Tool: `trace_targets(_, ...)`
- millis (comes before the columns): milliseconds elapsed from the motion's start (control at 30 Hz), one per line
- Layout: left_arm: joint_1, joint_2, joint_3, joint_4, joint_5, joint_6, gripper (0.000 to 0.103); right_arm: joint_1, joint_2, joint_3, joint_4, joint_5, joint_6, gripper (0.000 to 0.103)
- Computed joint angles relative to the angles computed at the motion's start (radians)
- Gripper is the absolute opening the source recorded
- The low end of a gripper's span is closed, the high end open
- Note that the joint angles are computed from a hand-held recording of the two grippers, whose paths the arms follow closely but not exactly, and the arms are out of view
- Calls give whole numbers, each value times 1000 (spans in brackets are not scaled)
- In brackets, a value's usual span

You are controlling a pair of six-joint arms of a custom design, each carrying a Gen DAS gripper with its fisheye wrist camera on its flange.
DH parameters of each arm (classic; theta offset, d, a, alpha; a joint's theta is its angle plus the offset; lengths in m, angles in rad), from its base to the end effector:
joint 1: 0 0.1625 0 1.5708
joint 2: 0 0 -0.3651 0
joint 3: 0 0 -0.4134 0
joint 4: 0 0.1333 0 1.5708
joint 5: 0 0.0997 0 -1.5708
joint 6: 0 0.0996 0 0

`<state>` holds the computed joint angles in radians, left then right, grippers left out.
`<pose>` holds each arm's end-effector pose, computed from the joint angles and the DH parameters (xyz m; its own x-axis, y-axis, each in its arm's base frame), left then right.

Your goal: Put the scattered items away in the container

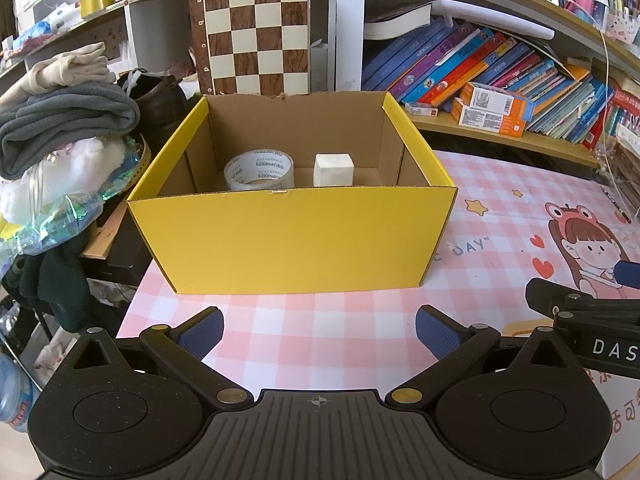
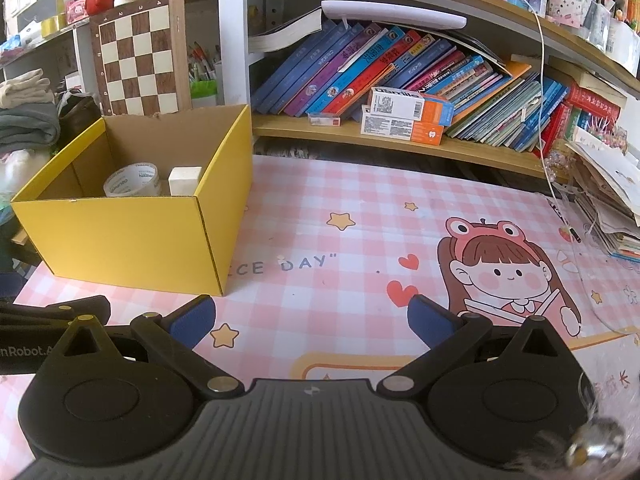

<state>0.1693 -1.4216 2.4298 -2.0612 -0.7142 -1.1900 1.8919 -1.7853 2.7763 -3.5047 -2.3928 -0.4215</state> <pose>-0.2893 -0.2610 0.0678 -0.6991 0.1275 -0.7035 0.5581 0.7123 -0.4256 0.1400 -0.2298 0.2142 -0.6843 0.0892 0.7237 -0.5100 0.6509 -0.5624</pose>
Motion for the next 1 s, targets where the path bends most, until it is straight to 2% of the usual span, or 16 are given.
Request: trace_targets(1000,-2,1,0,7,0,-1,103,-4,-11,0,17,5,2,103)
